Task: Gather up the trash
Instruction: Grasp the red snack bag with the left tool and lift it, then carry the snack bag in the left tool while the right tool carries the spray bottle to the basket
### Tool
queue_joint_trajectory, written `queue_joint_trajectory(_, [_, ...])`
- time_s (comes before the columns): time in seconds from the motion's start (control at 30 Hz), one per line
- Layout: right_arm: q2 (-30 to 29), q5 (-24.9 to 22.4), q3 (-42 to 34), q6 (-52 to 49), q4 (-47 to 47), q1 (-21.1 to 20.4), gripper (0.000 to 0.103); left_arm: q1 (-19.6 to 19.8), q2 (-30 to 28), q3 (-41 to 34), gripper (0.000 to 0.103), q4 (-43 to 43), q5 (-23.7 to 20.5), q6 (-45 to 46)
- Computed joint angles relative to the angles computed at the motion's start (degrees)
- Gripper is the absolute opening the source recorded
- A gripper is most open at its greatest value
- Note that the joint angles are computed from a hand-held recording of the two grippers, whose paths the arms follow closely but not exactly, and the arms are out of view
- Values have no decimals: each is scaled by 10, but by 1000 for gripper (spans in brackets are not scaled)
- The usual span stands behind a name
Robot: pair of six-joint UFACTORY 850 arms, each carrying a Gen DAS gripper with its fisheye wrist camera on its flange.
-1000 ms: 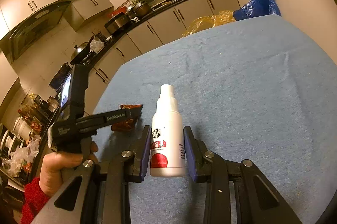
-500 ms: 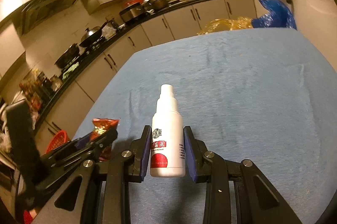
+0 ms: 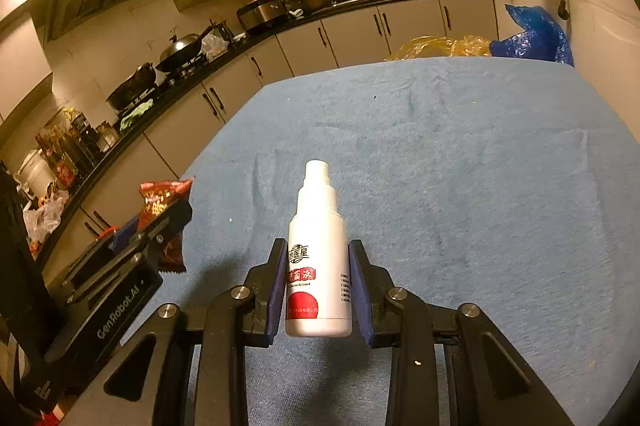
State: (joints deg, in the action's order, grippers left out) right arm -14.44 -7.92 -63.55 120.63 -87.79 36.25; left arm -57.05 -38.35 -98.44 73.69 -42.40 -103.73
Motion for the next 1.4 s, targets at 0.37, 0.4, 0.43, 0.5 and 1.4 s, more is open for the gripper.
queue_joint_trajectory(0.37, [-12,-15,-9,-101,90,6,33,-9,1,1,33,13,-29,0])
queue_joint_trajectory(0.4, [-13,-18,-11,-101,91,7,33,-9,1,1,33,14,-27,-1])
queue_joint_trajectory(0.43, [-12,-20,-10,-95,85,8,33,-10,2,3,33,15,-29,-3])
queue_joint_trajectory(0.5, [-12,-32,-12,-87,77,12,33,-11,2,3,33,17,-32,-2])
queue_joint_trajectory(1.4, [2,-102,0,41,-53,36,33,-18,-9,-14,33,22,-45,3])
